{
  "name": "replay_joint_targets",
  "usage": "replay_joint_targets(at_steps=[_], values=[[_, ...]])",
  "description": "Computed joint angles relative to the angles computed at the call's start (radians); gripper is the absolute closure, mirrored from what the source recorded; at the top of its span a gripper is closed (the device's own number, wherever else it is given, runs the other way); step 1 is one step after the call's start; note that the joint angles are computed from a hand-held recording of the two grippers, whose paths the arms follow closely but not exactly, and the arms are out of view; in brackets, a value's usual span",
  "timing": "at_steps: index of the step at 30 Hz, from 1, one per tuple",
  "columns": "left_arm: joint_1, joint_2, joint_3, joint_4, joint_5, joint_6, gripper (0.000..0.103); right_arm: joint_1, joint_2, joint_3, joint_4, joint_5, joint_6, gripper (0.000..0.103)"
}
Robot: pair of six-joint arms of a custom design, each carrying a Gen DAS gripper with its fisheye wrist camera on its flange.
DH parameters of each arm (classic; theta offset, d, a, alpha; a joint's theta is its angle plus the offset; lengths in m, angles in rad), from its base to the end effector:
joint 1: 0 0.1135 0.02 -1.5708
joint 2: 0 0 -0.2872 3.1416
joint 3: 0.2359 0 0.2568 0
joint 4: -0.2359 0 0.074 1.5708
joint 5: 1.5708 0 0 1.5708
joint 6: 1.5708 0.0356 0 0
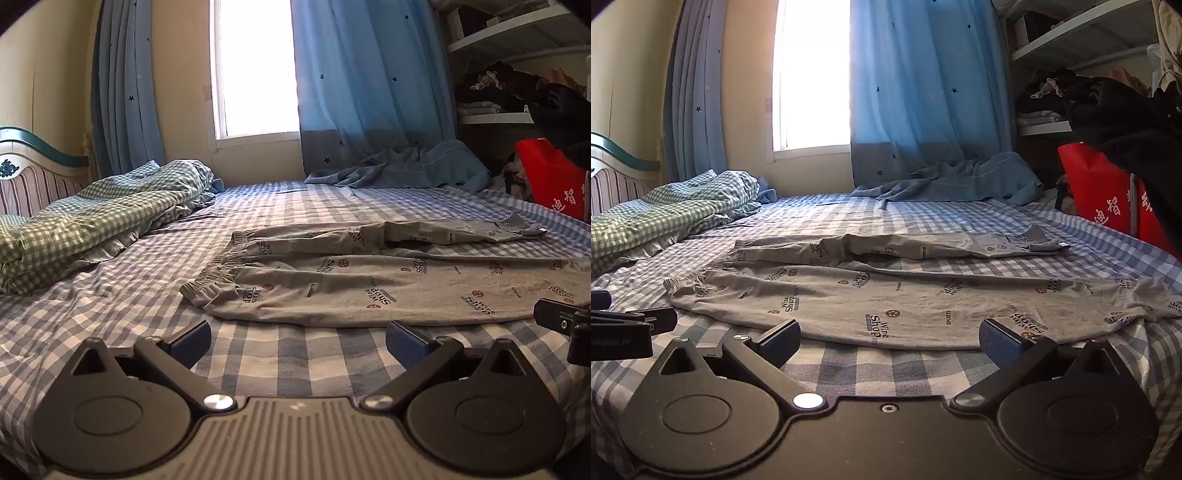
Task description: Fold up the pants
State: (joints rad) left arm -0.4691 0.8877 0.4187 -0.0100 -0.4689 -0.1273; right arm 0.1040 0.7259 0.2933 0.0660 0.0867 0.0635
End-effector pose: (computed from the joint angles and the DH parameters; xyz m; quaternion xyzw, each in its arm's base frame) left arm 0.1700 -0.0681 0.2282 0.0225 0.8397 0.0414 0.5410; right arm 0.1587 0.0135 0.2147 0.0079 0.8237 0.0117 0.5668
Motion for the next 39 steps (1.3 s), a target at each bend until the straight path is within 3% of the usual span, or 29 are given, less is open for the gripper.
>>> replay_joint_targets(at_steps=[8,14,39], values=[[0.016,-0.005,-0.001,0.002,0.016,0.001,0.000,0.010,0.000,0.002,-0.003,0.012,0.002,0.001],[-0.005,-0.062,0.007,-0.074,-0.032,0.014,0.000,0.001,0.007,-0.002,0.004,0.004,0.002,0.001],[0.001,-0.052,0.007,-0.064,-0.052,0.022,0.000,0.022,0.024,0.006,0.014,0.022,-0.003,0.001]])
